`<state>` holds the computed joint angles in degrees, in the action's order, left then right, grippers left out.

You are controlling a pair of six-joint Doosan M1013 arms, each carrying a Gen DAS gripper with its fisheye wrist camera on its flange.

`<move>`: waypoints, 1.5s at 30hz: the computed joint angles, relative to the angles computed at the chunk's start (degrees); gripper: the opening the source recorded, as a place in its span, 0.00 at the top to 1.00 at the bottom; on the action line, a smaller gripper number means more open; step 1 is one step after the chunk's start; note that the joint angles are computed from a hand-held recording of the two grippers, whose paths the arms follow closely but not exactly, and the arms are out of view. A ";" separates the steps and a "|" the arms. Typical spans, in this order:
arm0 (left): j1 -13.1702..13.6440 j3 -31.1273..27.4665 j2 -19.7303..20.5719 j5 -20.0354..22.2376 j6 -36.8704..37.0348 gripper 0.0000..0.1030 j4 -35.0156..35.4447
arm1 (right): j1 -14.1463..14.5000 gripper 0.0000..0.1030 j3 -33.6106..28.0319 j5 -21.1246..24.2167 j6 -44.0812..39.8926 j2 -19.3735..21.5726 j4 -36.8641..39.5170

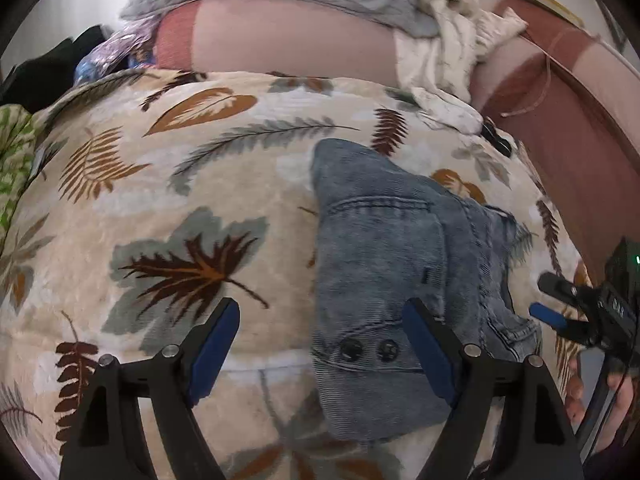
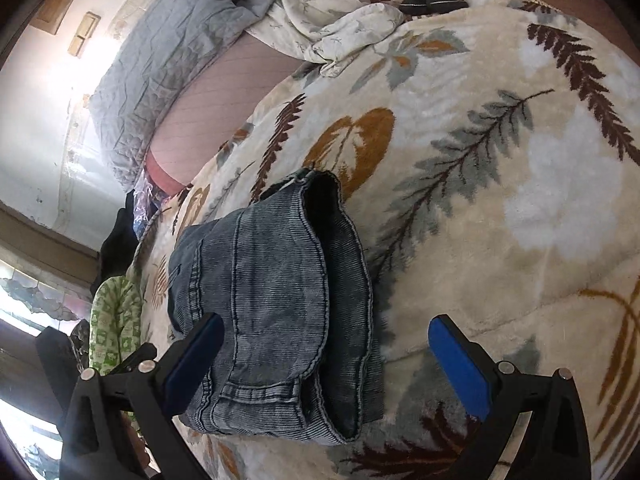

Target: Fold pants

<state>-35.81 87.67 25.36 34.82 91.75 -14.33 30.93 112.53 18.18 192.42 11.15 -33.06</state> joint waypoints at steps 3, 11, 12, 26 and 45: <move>-0.64 -0.12 0.15 0.22 0.39 0.18 1.19 | -0.32 0.00 0.42 -0.83 -1.00 -0.16 1.23; -0.14 -0.98 0.97 2.43 4.44 0.18 -5.03 | -0.44 0.00 0.11 -1.32 -6.05 0.45 6.23; -0.09 -1.07 1.09 2.51 4.82 0.18 -5.66 | -0.46 0.00 0.05 -1.34 -6.64 0.55 6.89; 0.02 -1.80 2.24 2.83 10.07 0.18 -10.79 | -0.94 0.00 0.83 -2.09 -3.63 0.47 5.77; 1.27 -3.98 4.56 7.02 18.06 0.16 -18.51 | -1.18 0.00 -0.85 -1.73 -9.69 2.01 11.70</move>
